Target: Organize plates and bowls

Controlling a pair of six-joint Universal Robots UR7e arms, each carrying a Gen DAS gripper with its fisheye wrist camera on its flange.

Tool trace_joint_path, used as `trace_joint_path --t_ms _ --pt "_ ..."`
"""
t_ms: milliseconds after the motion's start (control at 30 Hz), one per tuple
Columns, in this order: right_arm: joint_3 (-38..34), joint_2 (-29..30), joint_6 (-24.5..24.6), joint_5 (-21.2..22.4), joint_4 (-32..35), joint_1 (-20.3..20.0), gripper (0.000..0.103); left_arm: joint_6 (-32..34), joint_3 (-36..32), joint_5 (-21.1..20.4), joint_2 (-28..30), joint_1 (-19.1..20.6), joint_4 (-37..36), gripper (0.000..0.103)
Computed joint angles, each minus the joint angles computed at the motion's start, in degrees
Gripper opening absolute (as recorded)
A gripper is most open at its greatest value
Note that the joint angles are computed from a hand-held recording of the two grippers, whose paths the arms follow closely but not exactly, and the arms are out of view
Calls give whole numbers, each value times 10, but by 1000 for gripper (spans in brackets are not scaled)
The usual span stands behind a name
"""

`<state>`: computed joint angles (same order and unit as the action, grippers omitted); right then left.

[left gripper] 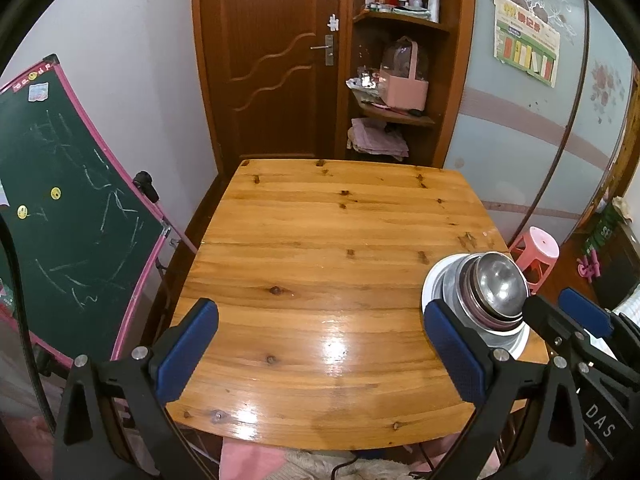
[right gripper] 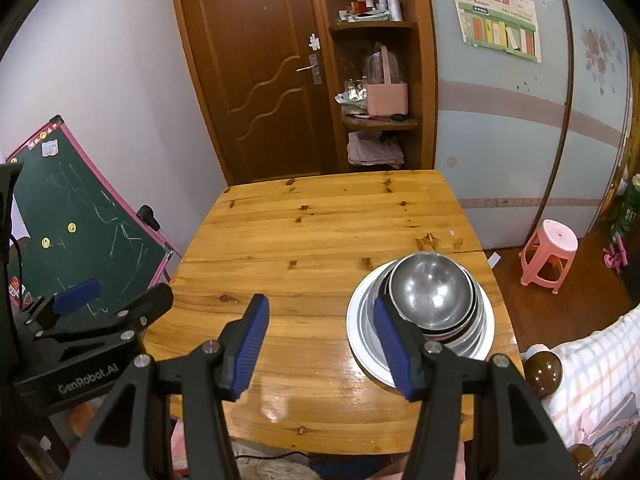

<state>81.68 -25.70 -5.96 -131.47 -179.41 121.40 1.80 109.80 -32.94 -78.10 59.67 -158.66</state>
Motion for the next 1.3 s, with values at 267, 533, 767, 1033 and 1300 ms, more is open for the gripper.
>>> trace_joint_path --t_ms 267,533,767,1033,1300 --pt "-18 9 1 -7 14 5 55 -5 -6 1 -2 6 8 102" --pt "-28 14 -1 -8 22 9 55 5 -3 5 -6 4 -10 102" --pt "-31 16 -10 -15 14 13 55 9 -3 6 -6 4 -18 102" --pt "-34 22 -15 -23 7 15 55 21 -5 6 -6 1 -12 102" --pt "-39 25 -15 -28 9 15 55 33 -7 7 1 2 -29 102"
